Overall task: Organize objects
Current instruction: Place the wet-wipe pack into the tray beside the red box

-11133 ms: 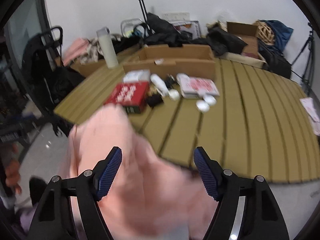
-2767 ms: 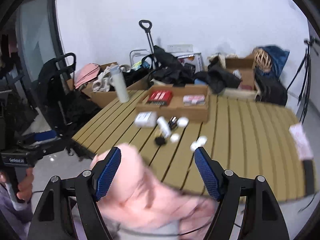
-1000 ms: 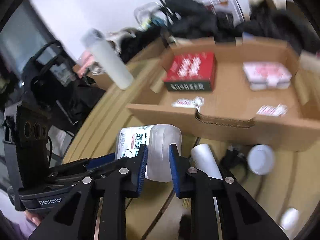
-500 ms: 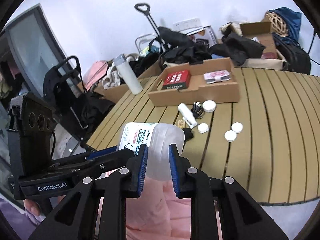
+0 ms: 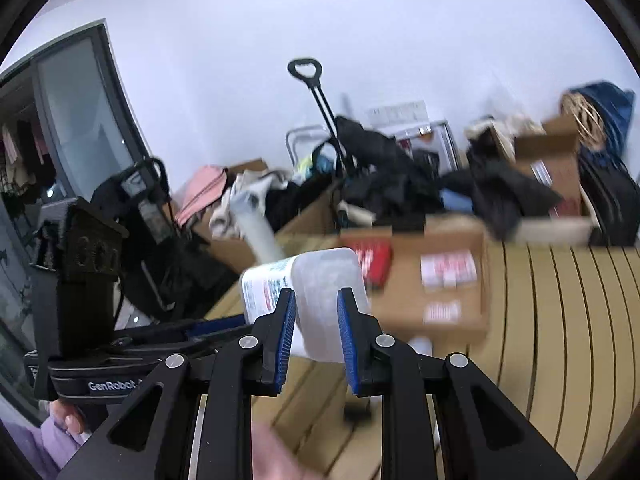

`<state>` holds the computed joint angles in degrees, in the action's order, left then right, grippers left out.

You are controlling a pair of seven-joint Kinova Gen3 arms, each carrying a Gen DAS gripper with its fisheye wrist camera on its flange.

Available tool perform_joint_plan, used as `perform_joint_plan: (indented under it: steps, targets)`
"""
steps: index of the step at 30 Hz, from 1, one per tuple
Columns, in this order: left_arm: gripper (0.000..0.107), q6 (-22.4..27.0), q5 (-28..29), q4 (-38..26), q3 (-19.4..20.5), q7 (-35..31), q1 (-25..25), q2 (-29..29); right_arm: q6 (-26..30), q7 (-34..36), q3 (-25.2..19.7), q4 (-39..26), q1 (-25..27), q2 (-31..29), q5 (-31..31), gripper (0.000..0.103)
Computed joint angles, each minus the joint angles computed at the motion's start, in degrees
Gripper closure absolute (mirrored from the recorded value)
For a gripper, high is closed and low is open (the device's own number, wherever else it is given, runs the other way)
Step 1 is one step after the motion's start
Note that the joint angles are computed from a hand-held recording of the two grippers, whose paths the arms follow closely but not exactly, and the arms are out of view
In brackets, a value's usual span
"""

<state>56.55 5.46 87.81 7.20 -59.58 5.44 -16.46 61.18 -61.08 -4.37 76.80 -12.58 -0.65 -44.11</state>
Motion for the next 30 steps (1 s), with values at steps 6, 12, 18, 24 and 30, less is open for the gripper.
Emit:
perform_joint_plan:
  steps: [6,12,18,24,30]
  targets:
    - [0.069,2.5,6.9,-1.8,-9.6,-9.8,-4.1,12.0,-1.8,-6.6,2.7,-9.2,-7.8,15.9,2.0,0.079]
    - [0.075,5.8,-1.3,-1.8,-7.4,-5.3,-6.6,19.7,2.4,-16.3,-6.2,-17.0,-6.7,30.2,12.1,0.080]
    - [0.070,4.6,-6.2,1.4,-6.3,-2.9,-5.8,17.7,2.5,-17.5,-9.6,-16.7,-5.3,33.1,13.2,0.080]
    - [0.042,5.7,-15.6,2.2,-2.1,4.5,-2.6,9.6,0.3,-15.3,-6.9,-11.3,-3.5,23.2,15.4,0.076]
    - [0.015,14.7,-26.0,0.2,10.1,13.6,-0.1,2.3,-1.9,-10.4,-6.6,0.3,2.5,7.9,14.6,0.028]
